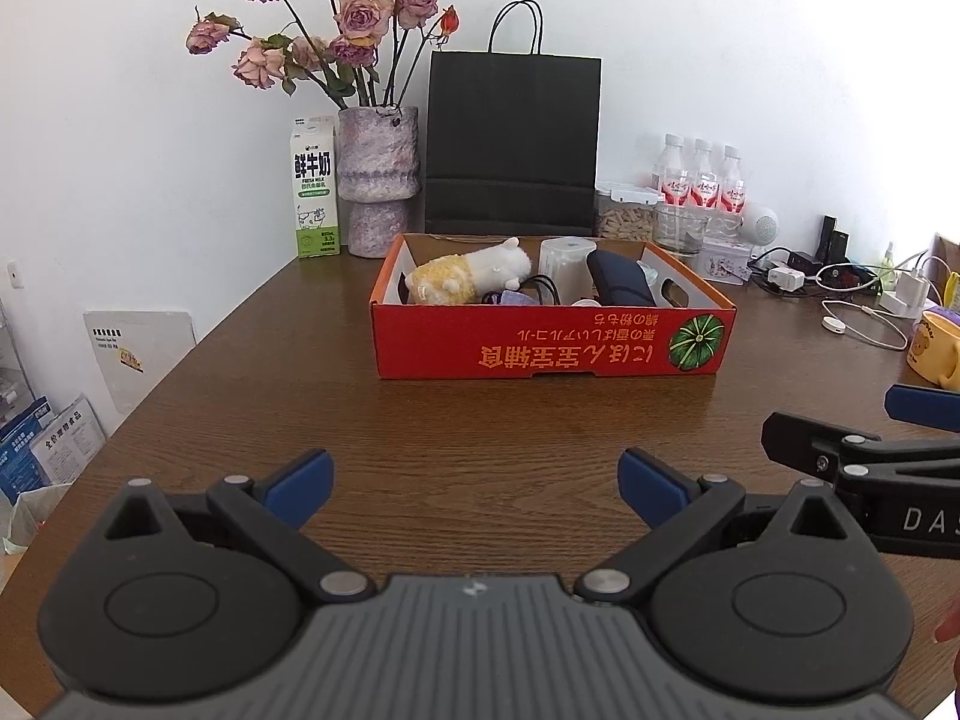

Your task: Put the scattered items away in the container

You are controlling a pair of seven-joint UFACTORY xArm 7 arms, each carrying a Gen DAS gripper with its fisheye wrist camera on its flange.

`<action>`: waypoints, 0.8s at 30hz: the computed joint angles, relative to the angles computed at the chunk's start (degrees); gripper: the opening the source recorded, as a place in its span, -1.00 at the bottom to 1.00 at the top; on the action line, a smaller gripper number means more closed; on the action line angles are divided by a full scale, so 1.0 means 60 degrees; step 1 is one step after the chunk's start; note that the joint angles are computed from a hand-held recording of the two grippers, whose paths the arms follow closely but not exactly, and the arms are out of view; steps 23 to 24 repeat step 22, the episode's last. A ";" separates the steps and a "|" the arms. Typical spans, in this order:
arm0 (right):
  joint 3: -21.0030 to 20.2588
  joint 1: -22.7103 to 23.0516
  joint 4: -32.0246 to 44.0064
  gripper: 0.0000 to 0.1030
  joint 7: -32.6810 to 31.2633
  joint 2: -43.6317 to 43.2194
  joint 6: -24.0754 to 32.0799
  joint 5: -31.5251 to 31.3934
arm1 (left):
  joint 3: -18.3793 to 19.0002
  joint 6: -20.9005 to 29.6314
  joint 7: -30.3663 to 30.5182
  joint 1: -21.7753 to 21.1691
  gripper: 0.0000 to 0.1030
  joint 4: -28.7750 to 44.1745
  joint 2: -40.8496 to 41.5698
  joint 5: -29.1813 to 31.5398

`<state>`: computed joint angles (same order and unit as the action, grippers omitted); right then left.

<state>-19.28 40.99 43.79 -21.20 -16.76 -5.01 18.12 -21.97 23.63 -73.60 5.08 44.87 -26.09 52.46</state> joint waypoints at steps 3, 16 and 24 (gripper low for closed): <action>-0.0125 0.0141 0.0002 1.00 -0.0042 0.0006 0.0014 0.0037 | -0.0015 0.0070 -0.0006 -0.0008 1.00 0.0022 0.0013 0.0015; -0.0283 0.0318 0.0034 1.00 -0.0178 0.0045 0.0016 0.0193 | 0.0072 0.0090 -0.0089 -0.0125 1.00 0.0018 0.0049 0.0052; -0.0336 0.0352 0.0041 1.00 -0.0211 0.0075 -0.0009 0.0212 | 0.0060 0.0127 -0.0100 -0.0134 1.00 0.0053 0.0096 0.0021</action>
